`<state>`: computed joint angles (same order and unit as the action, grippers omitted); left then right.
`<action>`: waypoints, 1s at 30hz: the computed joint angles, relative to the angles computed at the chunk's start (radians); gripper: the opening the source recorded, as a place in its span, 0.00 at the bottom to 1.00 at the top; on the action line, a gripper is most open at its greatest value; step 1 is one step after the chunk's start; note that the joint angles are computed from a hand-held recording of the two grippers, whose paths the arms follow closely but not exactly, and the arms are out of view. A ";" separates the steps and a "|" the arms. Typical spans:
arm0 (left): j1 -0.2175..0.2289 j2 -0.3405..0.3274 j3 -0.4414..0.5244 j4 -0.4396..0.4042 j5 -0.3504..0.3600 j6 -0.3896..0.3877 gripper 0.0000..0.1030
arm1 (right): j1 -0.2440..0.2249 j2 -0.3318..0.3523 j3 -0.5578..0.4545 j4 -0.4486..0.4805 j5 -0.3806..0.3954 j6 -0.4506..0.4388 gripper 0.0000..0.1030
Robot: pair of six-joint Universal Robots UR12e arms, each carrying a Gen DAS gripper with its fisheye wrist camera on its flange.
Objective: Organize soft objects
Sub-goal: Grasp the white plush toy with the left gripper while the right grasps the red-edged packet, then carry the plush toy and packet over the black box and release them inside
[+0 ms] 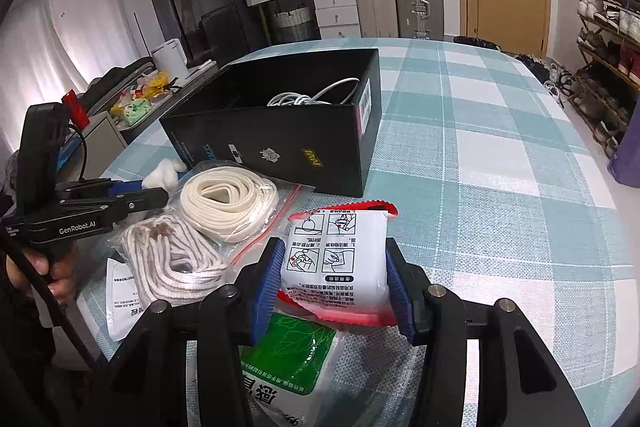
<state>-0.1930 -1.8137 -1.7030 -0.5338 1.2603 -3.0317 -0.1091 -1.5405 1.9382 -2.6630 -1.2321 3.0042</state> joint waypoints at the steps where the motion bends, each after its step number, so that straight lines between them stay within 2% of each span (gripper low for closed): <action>1: 0.001 0.001 -0.001 0.008 -0.001 -0.003 0.26 | 0.000 -0.002 0.001 -0.002 0.004 -0.001 0.48; 8: 0.012 0.012 -0.013 0.060 -0.018 -0.021 0.26 | -0.001 -0.011 0.004 -0.015 0.023 -0.016 0.48; 11: 0.020 0.023 -0.029 0.116 -0.037 -0.033 0.26 | -0.002 -0.018 0.008 -0.031 0.027 -0.019 0.48; 18: 0.018 0.033 -0.028 0.185 -0.019 -0.040 0.26 | -0.006 -0.028 0.008 -0.073 0.055 -0.011 0.48; 30: 0.002 0.021 0.011 0.227 -0.005 -0.049 0.26 | -0.008 -0.024 -0.022 -0.118 0.116 0.005 0.48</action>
